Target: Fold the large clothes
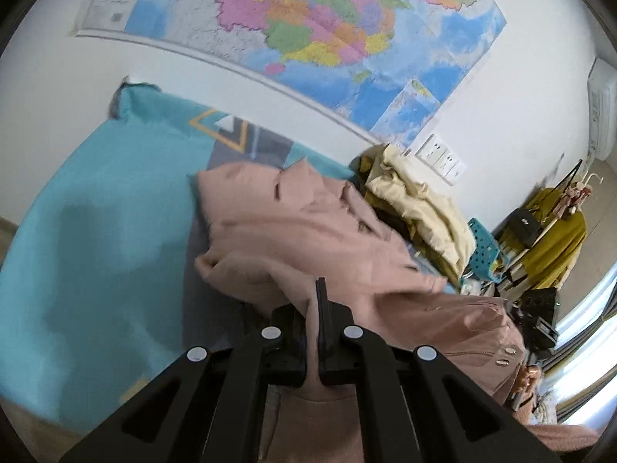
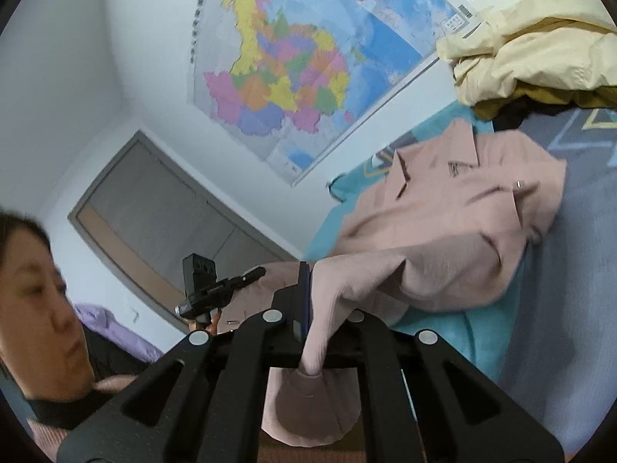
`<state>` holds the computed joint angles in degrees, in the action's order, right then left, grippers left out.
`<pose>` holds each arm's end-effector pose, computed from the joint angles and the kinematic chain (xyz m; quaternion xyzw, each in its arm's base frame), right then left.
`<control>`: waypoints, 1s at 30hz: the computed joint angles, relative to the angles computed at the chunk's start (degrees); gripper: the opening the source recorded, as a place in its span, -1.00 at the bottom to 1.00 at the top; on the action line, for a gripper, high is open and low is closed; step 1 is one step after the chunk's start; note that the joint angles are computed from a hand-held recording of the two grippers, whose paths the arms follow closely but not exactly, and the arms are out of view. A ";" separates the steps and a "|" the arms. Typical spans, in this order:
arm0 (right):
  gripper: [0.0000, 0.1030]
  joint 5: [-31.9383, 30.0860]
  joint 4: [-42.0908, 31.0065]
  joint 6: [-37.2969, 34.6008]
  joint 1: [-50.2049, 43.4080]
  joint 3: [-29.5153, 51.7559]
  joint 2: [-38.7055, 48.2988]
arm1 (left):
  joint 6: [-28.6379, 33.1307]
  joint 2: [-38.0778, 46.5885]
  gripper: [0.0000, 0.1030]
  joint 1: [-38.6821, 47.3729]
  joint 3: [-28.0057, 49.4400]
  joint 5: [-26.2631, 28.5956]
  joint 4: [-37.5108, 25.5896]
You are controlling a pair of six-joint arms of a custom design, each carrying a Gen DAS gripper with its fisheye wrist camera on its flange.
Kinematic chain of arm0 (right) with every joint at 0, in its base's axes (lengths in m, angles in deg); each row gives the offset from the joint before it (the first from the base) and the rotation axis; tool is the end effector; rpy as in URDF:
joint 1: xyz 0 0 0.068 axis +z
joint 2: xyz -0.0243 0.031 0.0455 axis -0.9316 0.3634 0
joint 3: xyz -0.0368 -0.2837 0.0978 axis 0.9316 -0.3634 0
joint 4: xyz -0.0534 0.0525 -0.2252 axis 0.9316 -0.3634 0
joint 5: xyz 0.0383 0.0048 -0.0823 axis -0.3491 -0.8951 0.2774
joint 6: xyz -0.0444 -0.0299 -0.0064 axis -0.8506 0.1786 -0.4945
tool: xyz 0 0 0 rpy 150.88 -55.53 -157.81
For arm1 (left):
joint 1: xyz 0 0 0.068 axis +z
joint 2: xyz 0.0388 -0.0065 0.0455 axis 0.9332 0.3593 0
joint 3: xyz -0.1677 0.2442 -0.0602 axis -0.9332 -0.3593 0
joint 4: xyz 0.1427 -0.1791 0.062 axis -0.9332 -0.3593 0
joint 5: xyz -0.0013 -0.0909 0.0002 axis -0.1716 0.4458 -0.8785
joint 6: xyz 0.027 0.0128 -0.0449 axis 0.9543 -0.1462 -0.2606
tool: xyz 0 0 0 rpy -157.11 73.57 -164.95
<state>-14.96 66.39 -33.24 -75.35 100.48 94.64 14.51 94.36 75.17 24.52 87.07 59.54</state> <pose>0.2641 0.0036 0.1146 -0.1151 0.7508 0.5701 0.3131 0.1977 0.0036 0.1560 -0.0618 0.8760 -0.2710 0.3942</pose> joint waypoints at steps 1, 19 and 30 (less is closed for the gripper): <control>-0.92 -0.29 -0.67 0.48 -0.16 1.31 0.23 | 0.33 0.29 -0.96 -0.60 1.84 -0.78 -1.44; -0.90 9.27 -26.82 19.91 3.59 51.93 22.29 | 2.39 35.68 -0.96 -2.06 58.31 -8.52 -34.15; 0.07 20.61 -53.99 9.66 4.67 73.02 33.35 | 2.95 52.46 -0.46 -2.83 80.46 -12.42 -47.73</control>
<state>5.65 12.40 -23.58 -70.68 173.50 127.99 17.46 146.83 72.34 104.98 74.64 11.81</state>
